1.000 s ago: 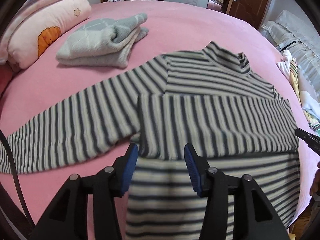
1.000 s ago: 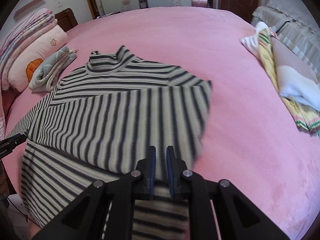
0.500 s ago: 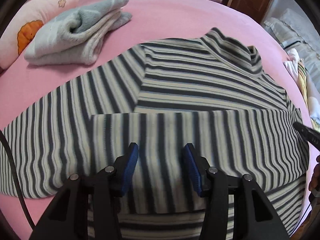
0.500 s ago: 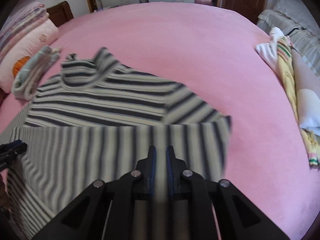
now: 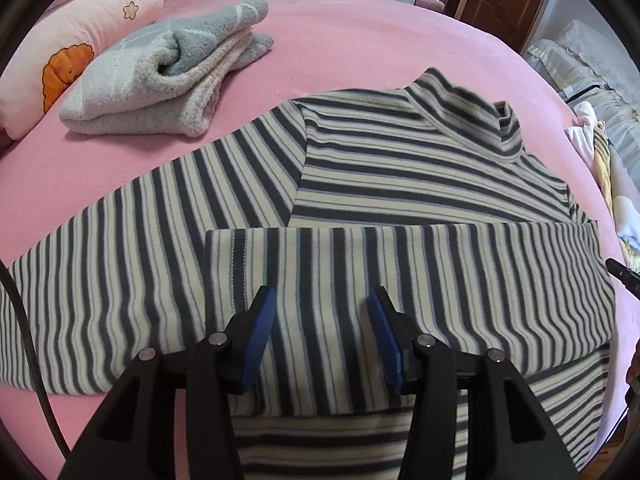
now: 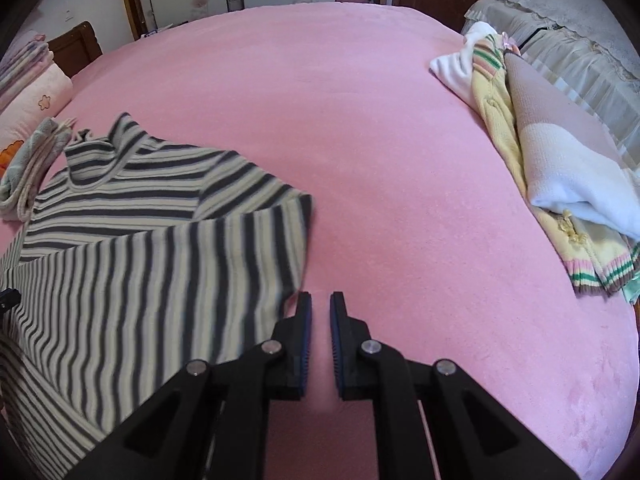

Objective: Fold small clothes
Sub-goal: 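Open both tools and lift them off the folded side, then move the left tool to the other sleeve cuff and grasp it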

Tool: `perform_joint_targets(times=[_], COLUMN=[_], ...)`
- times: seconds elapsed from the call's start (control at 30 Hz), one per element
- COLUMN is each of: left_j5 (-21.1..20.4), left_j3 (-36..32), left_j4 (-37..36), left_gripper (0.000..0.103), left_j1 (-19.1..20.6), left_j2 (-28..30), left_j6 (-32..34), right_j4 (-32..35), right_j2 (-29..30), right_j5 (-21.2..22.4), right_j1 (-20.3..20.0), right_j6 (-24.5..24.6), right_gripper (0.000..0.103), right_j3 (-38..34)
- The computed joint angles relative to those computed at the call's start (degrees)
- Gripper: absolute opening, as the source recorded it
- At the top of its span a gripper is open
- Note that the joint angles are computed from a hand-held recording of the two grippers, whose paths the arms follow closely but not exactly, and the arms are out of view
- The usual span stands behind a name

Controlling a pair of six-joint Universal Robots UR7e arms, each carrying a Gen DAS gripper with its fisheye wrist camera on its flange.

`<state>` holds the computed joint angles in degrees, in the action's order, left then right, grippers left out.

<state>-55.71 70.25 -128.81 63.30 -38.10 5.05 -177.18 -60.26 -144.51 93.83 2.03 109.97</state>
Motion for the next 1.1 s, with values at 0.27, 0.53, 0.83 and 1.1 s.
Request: perform_joint_targets(times=[0.27,0.53,0.83,1.1], left_j5=[0.12,1.15,-0.21,3.91], left_j3=[6.73,11.78,16.29,13.84], left_j4=[-3.73,-2.67,0.09,4.76], left_gripper=[0.077,0.082,0.094,0.095], left_j1=[-2.34,-5.37,-6.83,-5.34], left_j2=[-6.63,-12.81,-21.05,-25.76], left_j6=[-0.28,-1.43,-1.41,-0.21], right_j4=[-0.97,1.03,2.22,4.40], right_j2=[2.57,4.15,7.15,15.15], right_j5=[-1.01,-0.07,0.31,4.47], right_j1=[5.82,11.58,17.14,21.47], right_j6=[-1.51,1.61,1.13,-2.86], right_gripper=[0.008,0.009,0.011,0.038], right_j3=[-1.41,-1.31,-3.89,-13.38])
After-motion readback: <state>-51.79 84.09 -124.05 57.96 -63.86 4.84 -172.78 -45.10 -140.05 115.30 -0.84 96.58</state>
